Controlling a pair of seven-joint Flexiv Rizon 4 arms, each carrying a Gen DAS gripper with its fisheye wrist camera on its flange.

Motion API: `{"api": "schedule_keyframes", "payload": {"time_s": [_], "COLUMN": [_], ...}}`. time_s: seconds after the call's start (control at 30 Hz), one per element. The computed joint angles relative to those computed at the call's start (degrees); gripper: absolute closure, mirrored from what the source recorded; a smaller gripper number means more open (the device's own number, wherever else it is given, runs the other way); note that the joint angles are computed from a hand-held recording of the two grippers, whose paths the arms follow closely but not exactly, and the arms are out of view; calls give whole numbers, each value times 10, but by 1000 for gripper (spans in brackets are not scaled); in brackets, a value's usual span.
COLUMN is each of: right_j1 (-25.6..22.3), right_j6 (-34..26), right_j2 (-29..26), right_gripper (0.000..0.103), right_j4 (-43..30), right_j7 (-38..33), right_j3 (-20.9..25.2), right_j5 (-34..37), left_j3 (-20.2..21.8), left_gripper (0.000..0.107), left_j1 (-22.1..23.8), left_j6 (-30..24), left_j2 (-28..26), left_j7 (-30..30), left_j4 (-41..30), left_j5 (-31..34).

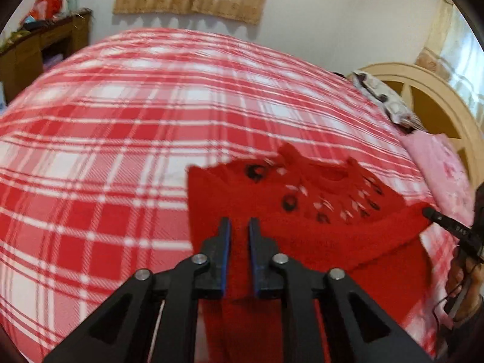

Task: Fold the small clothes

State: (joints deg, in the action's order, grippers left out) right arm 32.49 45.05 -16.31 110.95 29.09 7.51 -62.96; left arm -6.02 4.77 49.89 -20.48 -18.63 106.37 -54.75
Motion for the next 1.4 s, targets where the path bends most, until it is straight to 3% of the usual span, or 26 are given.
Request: {"api": "schedule_keyframes", "payload": {"time_s": [0.03,0.07,0.13,0.27,0.33,0.43,0.53,0.63,0.7,0.77,0.9,1.13,1.27,1.33,1.4], "right_j1": [2,7,17,34,41,57,75,73,71,75,79,78,50,35,32], "right_j6": [2,7,1,-5,-34,-53,-69,-46,-34,-54,-67,-75,-46,-13,-28], "right_j2": [0,-4,-17,-81,-114,-135,-129,-107,-94,-86,-62,-3,23,28,26], "right_gripper": [51,47,45,45,45,45,45,45,45,45,45,45,45,45,49], "right_j4": [-1,-7,-26,-97,-144,-182,-192,-170,-148,-133,-90,-6,34,49,42], "right_j7": [-4,-20,-75,-256,-329,-351,-307,-247,-220,-215,-184,-84,-15,7,-9], "right_j3": [2,7,17,37,35,-1,-49,-60,-54,-41,-16,16,25,27,27], "right_j5": [-2,0,28,144,192,197,151,105,85,84,84,54,47,41,35], "left_j3": [-1,-2,2,21,33,27,12,-7,2,6,2,25,25,28,30], "left_gripper": [82,75,60,33,32,32,32,32,31,31,31,28,21,21,21], "left_j1": [1,6,13,15,11,-26,-42,-49,-39,-20,-3,1,-31,-40,-46], "left_j6": [5,0,-2,2,-6,99,154,218,203,171,173,105,138,147,158], "left_j2": [-2,0,14,65,80,79,56,28,15,15,32,91,102,97,88], "left_j7": [-2,3,26,148,191,240,200,172,95,62,99,176,245,244,235], "left_j4": [-3,-2,12,79,104,134,109,66,41,36,68,135,154,153,149], "left_j5": [-7,-16,-31,-63,-52,-52,-77,-124,-92,-68,-86,-109,-170,-176,-176]}}
